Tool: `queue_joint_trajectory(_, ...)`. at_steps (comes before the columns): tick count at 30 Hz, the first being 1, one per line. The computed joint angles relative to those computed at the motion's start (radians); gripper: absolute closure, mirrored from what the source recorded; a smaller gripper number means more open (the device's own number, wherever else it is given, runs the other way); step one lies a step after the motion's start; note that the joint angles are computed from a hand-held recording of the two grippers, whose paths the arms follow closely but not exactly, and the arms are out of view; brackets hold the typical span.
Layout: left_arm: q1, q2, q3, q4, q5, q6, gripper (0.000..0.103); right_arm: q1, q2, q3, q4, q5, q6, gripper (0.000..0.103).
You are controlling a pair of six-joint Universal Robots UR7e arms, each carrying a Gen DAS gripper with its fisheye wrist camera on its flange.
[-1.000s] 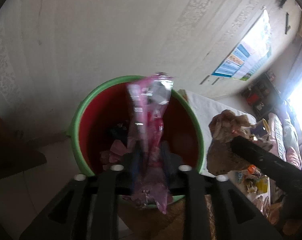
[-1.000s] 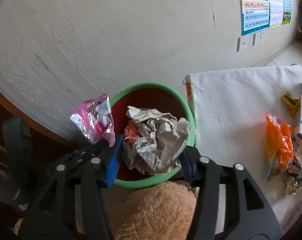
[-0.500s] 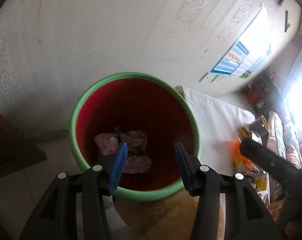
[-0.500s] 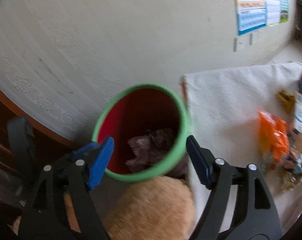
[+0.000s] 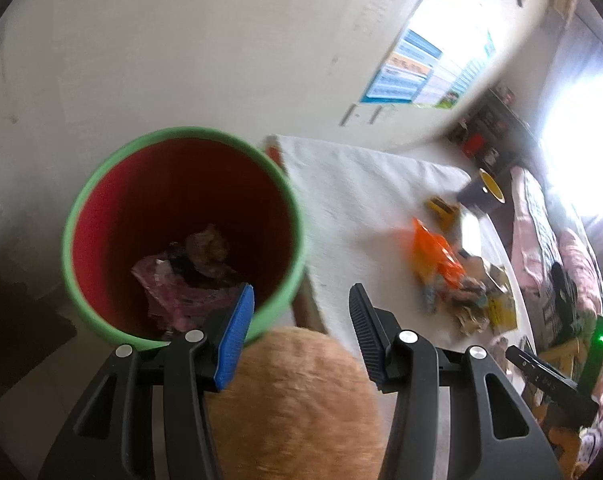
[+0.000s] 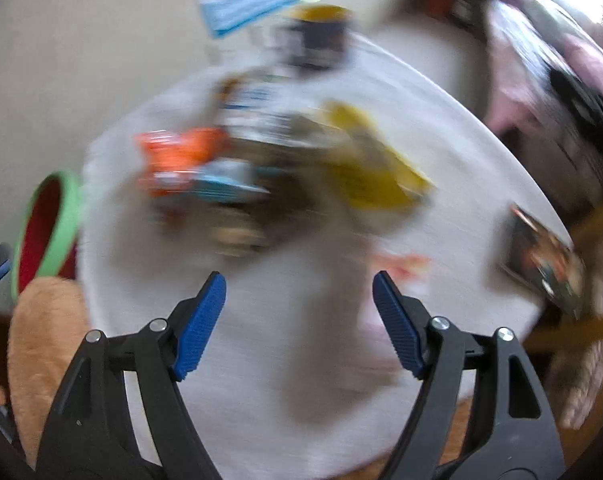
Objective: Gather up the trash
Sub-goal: 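Grasp the white Pocky box with the right gripper while the left gripper grasps the orange snack bag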
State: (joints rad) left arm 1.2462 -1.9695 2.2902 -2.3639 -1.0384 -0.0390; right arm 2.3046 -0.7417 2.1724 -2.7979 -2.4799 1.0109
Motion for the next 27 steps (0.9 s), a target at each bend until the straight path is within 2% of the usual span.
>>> queue_joint_trajectory(2, -0.023, -0.004, 0.011, 0.018, 0.006, -0.009, 0.056, -0.028, -0.036, 0.066, -0.018, 0.008, 0.058, 0.029)
queue_joint_trajectory(4, -0.052, -0.005, 0.023, 0.044, 0.009, -0.022, 0.056, -0.05, -0.048, 0.118, -0.08, 0.014, 0.074, 0.029)
queue_joint_trajectory(8, -0.11, -0.001, 0.046, 0.092, 0.015, -0.051, 0.056, -0.068, -0.014, 0.14, -0.184, 0.043, 0.032, 0.029)
queue_joint_trajectory(10, -0.132, 0.015, 0.052, 0.1, 0.015, -0.061, 0.056, -0.072, 0.006, 0.132, -0.189, 0.05, 0.003, 0.029)
queue_joint_trajectory(12, -0.148, 0.043, 0.055, 0.096, 0.01, -0.067, 0.056, -0.076, 0.033, 0.124, -0.212, 0.063, -0.034, 0.043)
queue_joint_trajectory(13, -0.153, 0.055, 0.058, 0.089, 0.009, -0.067, 0.056, -0.075, 0.042, 0.123, -0.232, 0.069, -0.055, 0.058)
queue_joint_trajectory(14, -0.157, 0.07, 0.058, 0.083, 0.008, -0.069, 0.056, -0.074, 0.042, 0.125, -0.256, 0.074, -0.077, 0.06)
queue_joint_trajectory(16, -0.172, 0.115, 0.057, 0.059, 0.003, -0.077, 0.056, -0.051, 0.051, 0.127, -0.307, 0.059, -0.116, 0.064)
queue_joint_trajectory(20, -0.193, 0.245, 0.04, -0.045, 0.004, -0.071, 0.056, -0.033, 0.07, 0.126, -0.369, 0.049, -0.165, 0.064)
queue_joint_trajectory(24, -0.201, 0.387, 0.003, -0.156, 0.028, -0.066, 0.056, -0.039, 0.079, 0.123, -0.383, 0.06, -0.19, 0.064)
queue_joint_trajectory(27, -0.206, 0.475, -0.026, -0.178, 0.048, -0.064, 0.056, -0.037, 0.079, 0.127, -0.393, 0.063, -0.194, 0.064)
